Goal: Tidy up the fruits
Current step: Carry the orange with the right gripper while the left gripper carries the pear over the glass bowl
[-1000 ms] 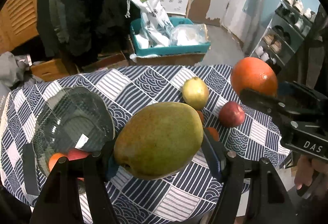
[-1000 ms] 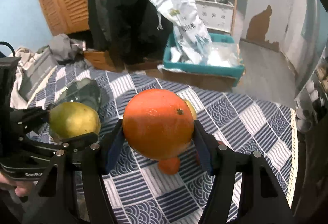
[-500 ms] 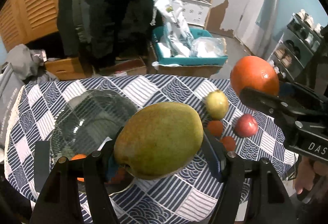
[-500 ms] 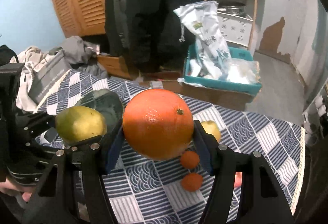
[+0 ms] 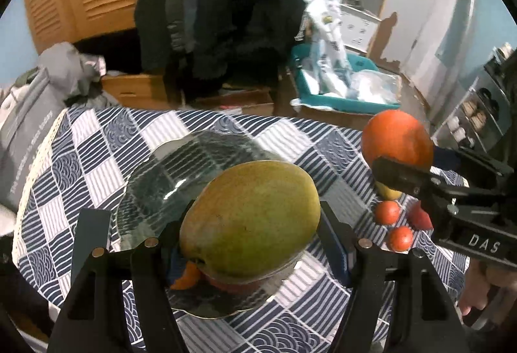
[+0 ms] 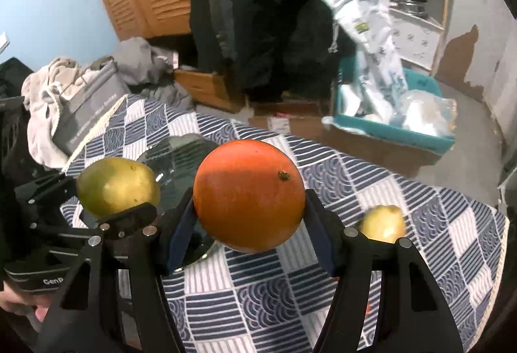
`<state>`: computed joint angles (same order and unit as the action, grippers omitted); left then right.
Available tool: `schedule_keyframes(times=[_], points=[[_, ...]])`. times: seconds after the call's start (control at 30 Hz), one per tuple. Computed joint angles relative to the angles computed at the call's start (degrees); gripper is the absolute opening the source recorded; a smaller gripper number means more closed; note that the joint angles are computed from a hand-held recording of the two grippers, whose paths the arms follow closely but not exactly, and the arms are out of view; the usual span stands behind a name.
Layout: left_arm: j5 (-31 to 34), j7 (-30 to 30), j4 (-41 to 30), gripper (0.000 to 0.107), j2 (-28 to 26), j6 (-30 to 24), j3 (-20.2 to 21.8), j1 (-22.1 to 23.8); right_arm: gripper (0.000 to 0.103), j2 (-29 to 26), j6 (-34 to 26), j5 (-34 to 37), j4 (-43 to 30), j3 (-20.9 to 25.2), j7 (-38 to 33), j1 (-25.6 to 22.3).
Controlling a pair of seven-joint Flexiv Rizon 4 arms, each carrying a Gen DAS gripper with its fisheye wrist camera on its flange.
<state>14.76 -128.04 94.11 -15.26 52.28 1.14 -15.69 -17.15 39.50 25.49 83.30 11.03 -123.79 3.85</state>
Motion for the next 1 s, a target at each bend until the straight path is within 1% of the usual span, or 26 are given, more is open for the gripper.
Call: schedule_keyframes(times=[0.47,0.63,0.83,1.0], points=[[-0.55,-2.23,5.62,0.072,1.16,-0.24,1.75,3.35,0.065,-3.16,-2.55,-2.59,-0.91,1.54,2.38,3.59],[-2.42,-2.31,8.9,0.072,1.89,0.63,1.69,4.86,0.065,-3.77,-2.9,-4.07,-0.15,1.95,2.8,4.87],[-3.98,-2.19,10.54,0.072,1.81,0.68,1.56,5.9,0.065,-4.37,-3.99,-5.19,0.51,2.3,3.79,5.9],[-5.71,-0.98,11.5,0.072,1.37,0.5,1.23,6.52,0.065,-4.3,-4.8,-5.6,1.29,2.63,3.68,6.48]])
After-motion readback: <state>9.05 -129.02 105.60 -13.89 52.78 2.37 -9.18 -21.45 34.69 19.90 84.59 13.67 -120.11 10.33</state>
